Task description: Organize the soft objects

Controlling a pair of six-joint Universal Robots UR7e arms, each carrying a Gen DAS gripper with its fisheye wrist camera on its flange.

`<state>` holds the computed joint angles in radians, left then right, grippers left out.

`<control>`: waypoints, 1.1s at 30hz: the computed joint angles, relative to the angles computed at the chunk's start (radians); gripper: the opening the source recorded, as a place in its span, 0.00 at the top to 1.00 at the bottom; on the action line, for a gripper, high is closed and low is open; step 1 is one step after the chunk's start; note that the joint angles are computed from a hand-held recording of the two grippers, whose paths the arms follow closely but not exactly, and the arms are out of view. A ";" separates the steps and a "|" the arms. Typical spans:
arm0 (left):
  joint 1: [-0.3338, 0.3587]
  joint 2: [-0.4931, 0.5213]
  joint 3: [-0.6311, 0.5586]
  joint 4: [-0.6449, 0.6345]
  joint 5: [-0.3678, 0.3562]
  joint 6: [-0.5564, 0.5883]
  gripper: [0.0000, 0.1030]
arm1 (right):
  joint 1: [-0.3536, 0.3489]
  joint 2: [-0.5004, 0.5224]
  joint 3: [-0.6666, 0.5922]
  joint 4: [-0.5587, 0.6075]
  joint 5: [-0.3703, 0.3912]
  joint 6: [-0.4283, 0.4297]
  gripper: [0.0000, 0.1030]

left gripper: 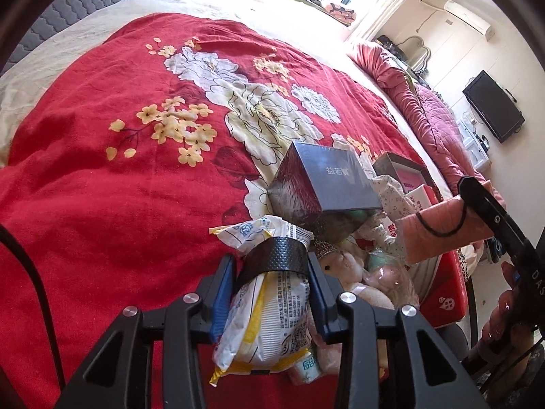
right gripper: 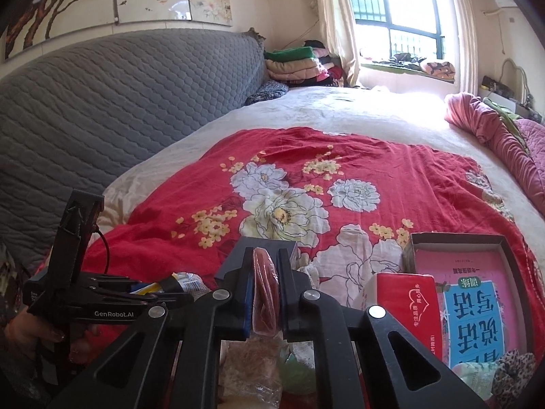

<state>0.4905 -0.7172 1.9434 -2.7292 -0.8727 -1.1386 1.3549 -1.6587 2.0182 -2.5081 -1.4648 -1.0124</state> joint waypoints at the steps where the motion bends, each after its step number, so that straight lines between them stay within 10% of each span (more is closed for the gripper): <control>1: -0.009 -0.004 0.002 0.004 0.011 -0.019 0.61 | -0.001 -0.005 -0.002 0.009 0.004 -0.001 0.89; 33: -0.143 0.186 -0.450 0.347 0.069 0.030 0.61 | -0.148 -0.125 -0.156 0.142 0.241 0.099 0.89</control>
